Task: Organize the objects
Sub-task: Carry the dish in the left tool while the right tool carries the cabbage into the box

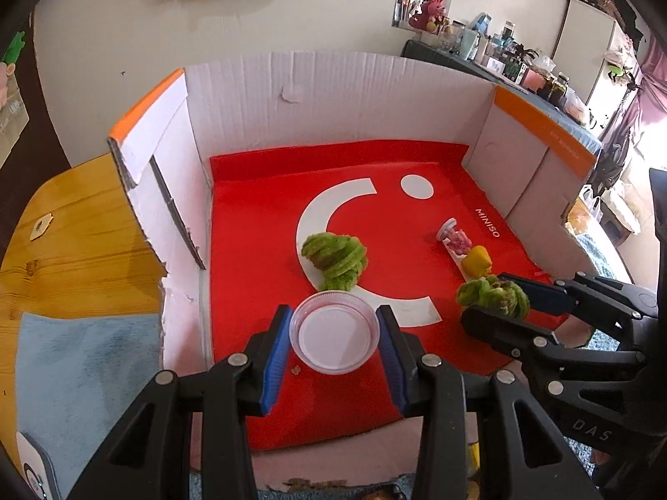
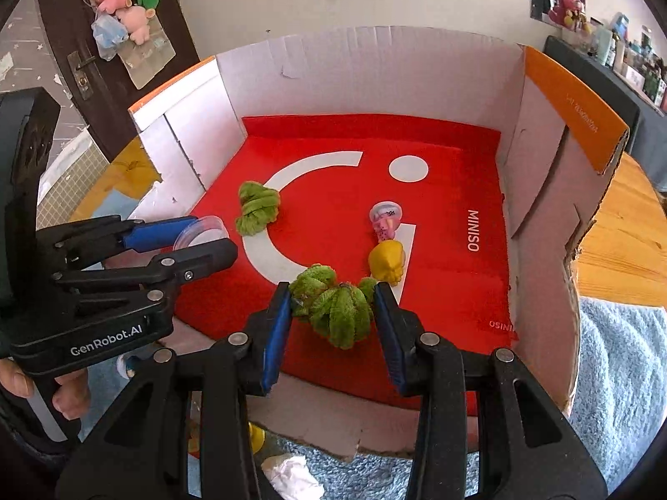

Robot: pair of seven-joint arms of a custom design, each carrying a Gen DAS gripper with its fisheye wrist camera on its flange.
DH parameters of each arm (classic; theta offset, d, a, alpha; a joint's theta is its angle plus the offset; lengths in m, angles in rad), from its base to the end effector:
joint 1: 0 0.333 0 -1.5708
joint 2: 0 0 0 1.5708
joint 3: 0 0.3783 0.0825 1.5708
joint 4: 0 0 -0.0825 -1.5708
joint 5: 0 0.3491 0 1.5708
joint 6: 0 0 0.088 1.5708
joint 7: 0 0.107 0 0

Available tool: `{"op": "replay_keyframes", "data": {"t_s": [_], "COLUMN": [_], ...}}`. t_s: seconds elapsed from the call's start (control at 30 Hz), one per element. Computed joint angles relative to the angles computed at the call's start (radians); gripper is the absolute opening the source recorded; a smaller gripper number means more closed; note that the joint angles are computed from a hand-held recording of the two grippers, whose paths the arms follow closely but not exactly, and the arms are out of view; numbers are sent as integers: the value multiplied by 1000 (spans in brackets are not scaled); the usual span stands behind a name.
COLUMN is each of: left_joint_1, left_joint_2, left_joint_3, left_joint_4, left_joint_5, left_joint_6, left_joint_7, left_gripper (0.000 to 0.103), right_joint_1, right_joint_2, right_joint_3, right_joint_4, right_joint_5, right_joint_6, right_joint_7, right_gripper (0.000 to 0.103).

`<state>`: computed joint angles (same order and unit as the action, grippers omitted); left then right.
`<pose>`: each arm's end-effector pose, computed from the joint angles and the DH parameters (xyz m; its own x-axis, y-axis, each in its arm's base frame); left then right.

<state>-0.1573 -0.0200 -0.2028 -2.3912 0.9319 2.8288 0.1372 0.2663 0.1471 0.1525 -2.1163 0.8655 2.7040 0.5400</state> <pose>0.4429 -0.2108 0.4480 0.2070 -0.9739 0.0926 -0.7843 -0.2218 -0.5793 0.5381 0.2066 0.4675 0.6947 -0.6999 -0.1657 -0.6337 -0.4866 -0.6015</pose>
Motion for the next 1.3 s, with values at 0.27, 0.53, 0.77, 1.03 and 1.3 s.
{"op": "replay_keyframes", "data": {"t_s": [0.27, 0.53, 0.77, 1.03, 1.3], "left_joint_1": [0, -4, -10, -13, -16], "left_joint_2": [12, 32, 41, 43, 53], "left_joint_3": [6, 19, 26, 30, 33], "left_joint_4": [3, 16, 25, 26, 35], "left_joint_5": [-43, -38, -26, -21, -4], "left_joint_6": [9, 14, 11, 11, 5], "left_joint_7": [41, 38, 26, 22, 8], "left_gripper": [42, 42, 42, 42, 43], "right_joint_1": [2, -2, -13, -17, -22], "right_joint_2": [20, 37, 42, 43, 43], "right_joint_3": [6, 21, 37, 41, 44], "right_joint_4": [6, 2, 0, 2, 4], "right_joint_5": [-36, -70, -84, -90, -77], "right_joint_6": [42, 115, 133, 128, 120], "right_joint_7": [34, 66, 76, 78, 67], "right_gripper": [38, 38, 38, 40, 41]}}
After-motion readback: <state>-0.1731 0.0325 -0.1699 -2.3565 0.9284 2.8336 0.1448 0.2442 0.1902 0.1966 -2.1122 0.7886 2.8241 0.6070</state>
